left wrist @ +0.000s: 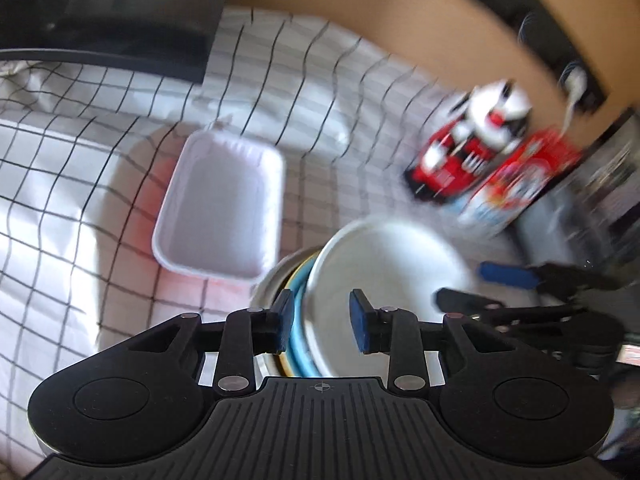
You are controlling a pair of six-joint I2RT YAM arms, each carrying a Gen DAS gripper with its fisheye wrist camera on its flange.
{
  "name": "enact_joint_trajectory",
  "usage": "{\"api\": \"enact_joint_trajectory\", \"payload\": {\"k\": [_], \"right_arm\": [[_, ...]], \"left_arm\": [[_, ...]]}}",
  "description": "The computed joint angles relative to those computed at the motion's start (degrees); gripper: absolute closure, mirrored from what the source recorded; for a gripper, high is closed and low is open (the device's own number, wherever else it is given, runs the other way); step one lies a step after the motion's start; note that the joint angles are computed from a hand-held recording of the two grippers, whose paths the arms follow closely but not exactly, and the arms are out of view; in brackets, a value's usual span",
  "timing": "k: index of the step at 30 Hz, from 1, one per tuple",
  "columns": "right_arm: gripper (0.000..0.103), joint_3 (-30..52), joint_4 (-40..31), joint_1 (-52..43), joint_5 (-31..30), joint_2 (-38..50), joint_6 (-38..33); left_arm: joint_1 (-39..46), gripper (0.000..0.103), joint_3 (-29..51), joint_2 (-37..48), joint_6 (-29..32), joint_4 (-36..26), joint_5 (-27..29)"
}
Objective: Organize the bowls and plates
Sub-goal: 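Reach both tools to the white red-edged tray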
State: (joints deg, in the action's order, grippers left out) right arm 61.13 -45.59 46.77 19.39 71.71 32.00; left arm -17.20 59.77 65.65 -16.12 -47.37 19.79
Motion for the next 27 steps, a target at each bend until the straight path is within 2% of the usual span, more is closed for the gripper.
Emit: {"api": "enact_joint_trajectory", "payload": {"k": [2,5,7,10,12,14,16,18,22,27], "right_arm": [[0.030,3.9,-0.8,-0.7,-1.0,1.2,-1.0],[0.026,12.2,-3.6,-3.0,-3.3,5.9,-2.0],[0.025,17.9,-6.2,-4.9,-6.6,10.1,-1.2],[0.025,28.6,-10.4,-8.7,-16.1,19.4,-0.6],[0.025,37.0,-14.0,-10.2,-19.7,27.3,0.8],[0.025,45.0,-17.5,-10.1,-18.7,34.8,2.9],[0.019,53.0,-20.7,-9.9,-17.2,42.3,3.9],[0.017,63.0,-25.9,-10.2,-16.9,50.8,4.3],[0.018,74.7,-31.5,-12.1,-19.5,61.6,6.4],[0.033,87.3,-39.0,-14.0,-23.0,72.9,10.2]], "left_arm": [[4.1,0.070,0.6,-1.4,0.3,1.2,3.4],[10.9,0.070,0.7,-2.1,0.1,3.4,5.3],[14.5,0.070,1.5,0.0,0.0,3.9,4.0],[19.0,0.070,3.5,6.1,1.5,4.5,0.6],[20.9,0.070,4.8,10.7,2.7,5.5,0.2],[21.5,0.070,6.2,15.0,4.1,6.6,0.2],[20.5,0.070,7.9,19.7,5.8,7.8,0.1],[19.3,0.070,9.6,23.9,7.4,8.4,-0.5],[15.4,0.070,12.7,30.0,10.4,8.6,-2.7],[12.6,0.070,14.3,33.5,12.6,8.9,-6.2]]}}
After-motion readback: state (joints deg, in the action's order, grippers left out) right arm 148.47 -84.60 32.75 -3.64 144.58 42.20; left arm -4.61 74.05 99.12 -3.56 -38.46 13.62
